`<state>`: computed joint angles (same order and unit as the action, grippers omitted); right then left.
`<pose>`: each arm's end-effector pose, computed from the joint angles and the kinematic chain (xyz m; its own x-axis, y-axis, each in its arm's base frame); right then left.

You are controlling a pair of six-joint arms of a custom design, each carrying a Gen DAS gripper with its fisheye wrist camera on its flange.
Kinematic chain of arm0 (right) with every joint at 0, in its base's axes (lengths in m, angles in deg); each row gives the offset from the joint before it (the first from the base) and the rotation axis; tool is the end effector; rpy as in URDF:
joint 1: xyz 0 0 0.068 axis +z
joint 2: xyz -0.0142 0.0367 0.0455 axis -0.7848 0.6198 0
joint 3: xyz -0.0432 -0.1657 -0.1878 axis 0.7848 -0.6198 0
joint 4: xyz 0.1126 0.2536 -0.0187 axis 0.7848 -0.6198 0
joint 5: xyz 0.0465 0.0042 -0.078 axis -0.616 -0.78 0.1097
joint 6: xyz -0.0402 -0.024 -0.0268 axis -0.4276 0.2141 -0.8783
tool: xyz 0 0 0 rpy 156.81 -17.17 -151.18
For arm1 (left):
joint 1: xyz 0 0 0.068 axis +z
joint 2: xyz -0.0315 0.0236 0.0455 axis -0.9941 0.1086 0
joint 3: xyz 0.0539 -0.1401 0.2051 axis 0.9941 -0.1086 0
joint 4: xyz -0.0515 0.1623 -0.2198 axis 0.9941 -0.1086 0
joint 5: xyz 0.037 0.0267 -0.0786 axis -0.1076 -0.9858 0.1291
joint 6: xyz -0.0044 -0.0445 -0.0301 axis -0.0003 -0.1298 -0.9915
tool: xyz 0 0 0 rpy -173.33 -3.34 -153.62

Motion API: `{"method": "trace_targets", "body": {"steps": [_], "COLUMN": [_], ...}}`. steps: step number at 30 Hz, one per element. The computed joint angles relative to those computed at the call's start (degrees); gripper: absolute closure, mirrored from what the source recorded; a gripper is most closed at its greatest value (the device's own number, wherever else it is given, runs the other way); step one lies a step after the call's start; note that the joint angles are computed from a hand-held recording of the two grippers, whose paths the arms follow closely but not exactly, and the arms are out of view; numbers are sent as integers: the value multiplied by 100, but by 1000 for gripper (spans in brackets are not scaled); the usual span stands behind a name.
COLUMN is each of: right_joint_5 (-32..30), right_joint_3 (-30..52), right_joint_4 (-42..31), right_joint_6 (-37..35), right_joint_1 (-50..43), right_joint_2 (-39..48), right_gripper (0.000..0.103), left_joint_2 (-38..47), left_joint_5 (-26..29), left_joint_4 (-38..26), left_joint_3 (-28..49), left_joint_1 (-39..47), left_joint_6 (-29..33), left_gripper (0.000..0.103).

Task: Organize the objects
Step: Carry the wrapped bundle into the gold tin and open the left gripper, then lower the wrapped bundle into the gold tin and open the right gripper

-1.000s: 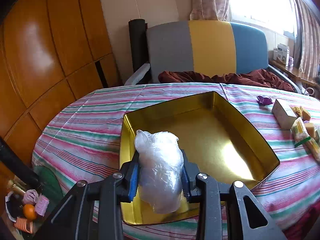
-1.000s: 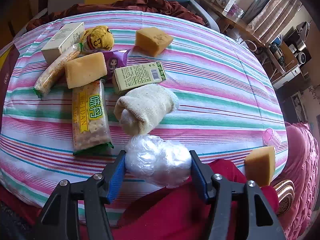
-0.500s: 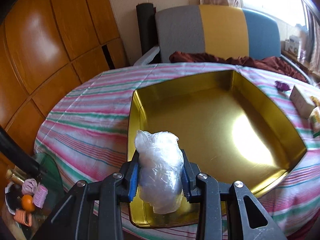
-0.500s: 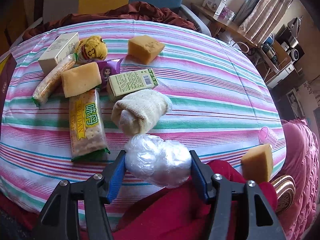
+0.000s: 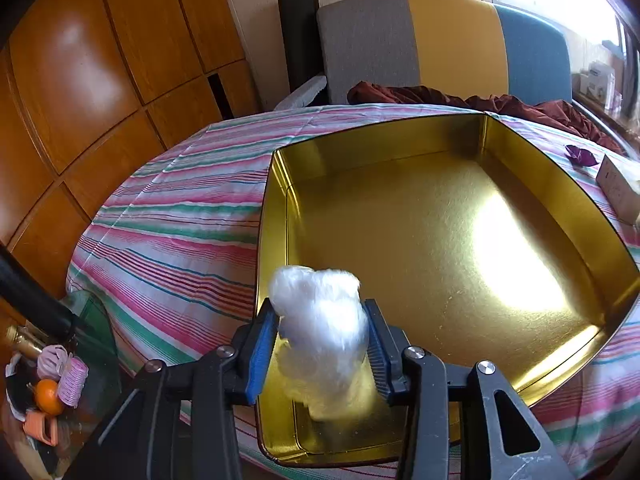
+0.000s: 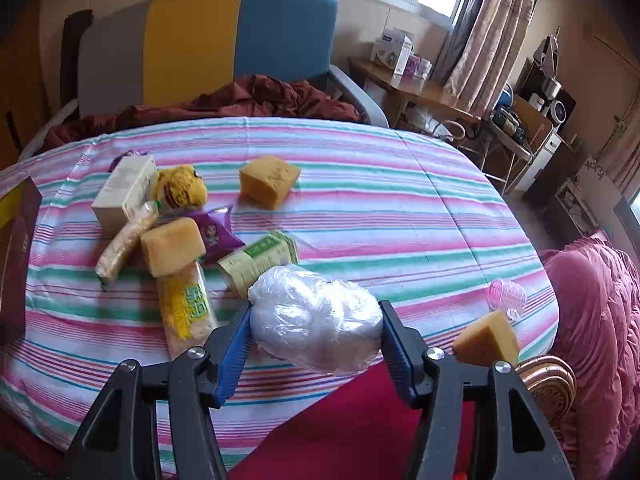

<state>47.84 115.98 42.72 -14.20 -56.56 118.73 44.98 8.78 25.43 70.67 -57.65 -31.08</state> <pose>0.2559 -0.0339 0.2202 -0.7654 0.2396 -0.5973 0.4166 0.8919 -0.1760 0.3453 0.1627 0.1434 -0.7285 0.1271 -0.6732 -0.0108 0.9804 0.1968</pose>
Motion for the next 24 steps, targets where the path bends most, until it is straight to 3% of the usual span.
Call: {"method": "trace_targets", "body": {"steps": [5,13,24], "right_joint_5": [201,73,-637], "right_joint_3": [421,755,1410], "right_joint_4": [-10,191,701], "right_joint_6": [-7,70,436], "right_joint_1": [534,858,1973], "right_joint_2": [120,465,1387], "right_gripper": [42,42,42], "left_joint_2": [-277,-679,-845], "left_joint_5": [79,481,851], "left_joint_4": [77,-173,-642], "left_joint_3": [-174,-200,-81], "left_joint_1": [58,399,811], "left_joint_6": [-46,-124,-229], "left_gripper": [40,35,31]}}
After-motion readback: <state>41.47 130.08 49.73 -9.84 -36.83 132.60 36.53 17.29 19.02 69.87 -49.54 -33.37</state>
